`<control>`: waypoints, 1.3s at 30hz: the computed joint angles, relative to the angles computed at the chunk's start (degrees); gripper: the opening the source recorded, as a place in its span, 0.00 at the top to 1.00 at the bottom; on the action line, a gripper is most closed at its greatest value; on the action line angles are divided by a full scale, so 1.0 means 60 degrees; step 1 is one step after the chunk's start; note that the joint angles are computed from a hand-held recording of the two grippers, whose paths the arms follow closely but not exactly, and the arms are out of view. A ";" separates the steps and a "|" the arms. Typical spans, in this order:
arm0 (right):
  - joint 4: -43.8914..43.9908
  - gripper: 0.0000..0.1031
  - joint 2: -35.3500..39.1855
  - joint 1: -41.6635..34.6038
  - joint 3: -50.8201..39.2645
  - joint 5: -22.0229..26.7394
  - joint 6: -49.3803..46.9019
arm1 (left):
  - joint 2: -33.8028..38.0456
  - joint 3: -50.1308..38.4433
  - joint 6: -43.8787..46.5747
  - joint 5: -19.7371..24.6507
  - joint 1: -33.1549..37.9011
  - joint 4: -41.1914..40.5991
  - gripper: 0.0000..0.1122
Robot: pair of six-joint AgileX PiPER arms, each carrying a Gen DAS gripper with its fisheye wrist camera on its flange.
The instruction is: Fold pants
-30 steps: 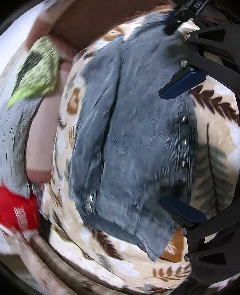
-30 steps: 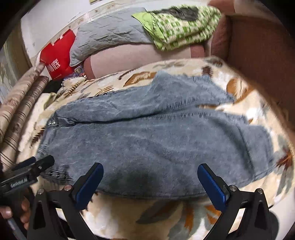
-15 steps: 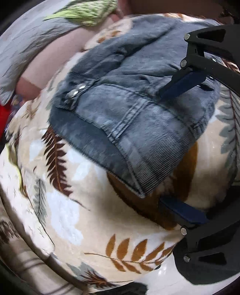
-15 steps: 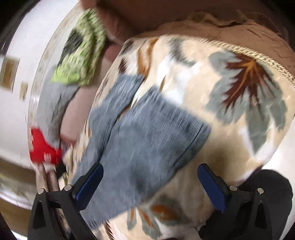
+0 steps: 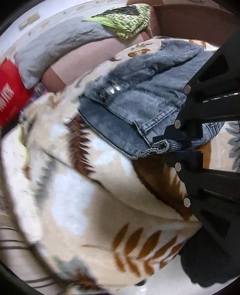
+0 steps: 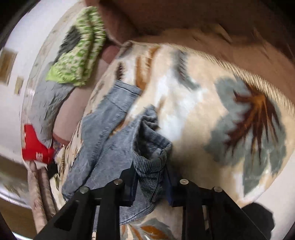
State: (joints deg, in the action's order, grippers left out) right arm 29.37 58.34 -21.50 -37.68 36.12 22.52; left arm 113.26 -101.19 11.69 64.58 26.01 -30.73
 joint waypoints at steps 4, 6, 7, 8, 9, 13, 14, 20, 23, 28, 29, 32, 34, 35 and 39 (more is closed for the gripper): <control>-0.2988 0.78 -0.0626 0.1157 -0.0918 0.0572 0.2205 | -0.1771 0.1907 0.0664 -0.1397 0.0136 -0.0157 0.94; -0.3849 0.76 -0.0696 0.1473 -0.0851 0.0772 0.2981 | -0.1865 0.2338 0.0782 -0.1458 0.0169 0.0328 0.93; -0.4133 0.72 -0.0596 0.1447 -0.0608 0.1000 0.3255 | -0.1649 0.2307 0.0607 -0.1297 0.0103 0.0777 0.91; -0.4058 0.53 -0.0265 0.1317 -0.0509 0.1295 0.3158 | -0.1451 0.2265 0.0293 -0.1228 0.0085 0.1182 0.90; -0.3655 0.42 0.0130 0.0967 -0.0198 0.1630 0.2679 | -0.1274 0.2043 0.0258 -0.1064 0.0173 0.1281 0.89; -0.4776 0.35 -0.0521 0.1202 -0.0537 0.2211 0.3446 | -0.1595 0.1605 0.0237 -0.1446 0.0084 0.1155 0.46; -0.5254 0.31 -0.0698 0.1296 -0.0928 0.2348 0.3735 | -0.1775 0.1470 0.0521 -0.1649 0.0022 0.0759 0.34; -0.3730 0.12 0.1368 0.0223 -0.3529 0.2077 0.0434 | -0.1394 0.0641 0.1997 -0.1421 -0.1068 0.0149 0.31; -0.2716 0.19 0.4213 -0.0263 -0.5188 0.2912 -0.1556 | -0.0673 0.0453 0.1873 -0.1138 -0.1601 0.0759 0.31; -0.3111 0.79 0.5758 0.0262 -0.5788 0.3698 -0.2326 | -0.0505 0.1510 0.1898 -0.2300 -0.2279 0.2354 0.31; -0.3446 0.81 0.5505 0.0483 -0.5821 0.3625 -0.2148 | -0.0560 0.1518 0.1940 -0.2242 -0.2309 0.2448 0.31; -0.5807 0.81 0.4540 0.1556 -0.5659 0.3039 -0.0582 | -0.0405 0.0930 0.1800 -0.1983 -0.2160 0.2182 0.31; -0.6390 0.78 0.4772 0.1880 -0.5358 0.2792 -0.0019 | -0.0249 0.0423 0.1405 -0.1983 -0.2076 0.1974 0.31; -0.6398 0.69 0.5253 0.1954 -0.5330 0.2977 -0.0153 | -0.0031 0.0071 0.1238 -0.1821 -0.2044 0.1879 0.31; -0.6344 0.17 0.4917 0.1761 -0.4919 0.2585 0.0012 | 0.1959 -0.3309 0.0104 -0.0244 -0.2074 0.2190 0.30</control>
State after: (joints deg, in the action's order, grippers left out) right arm -8.69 87.84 -10.94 -67.20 51.63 22.59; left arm 125.02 -121.05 12.31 63.12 13.56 -17.59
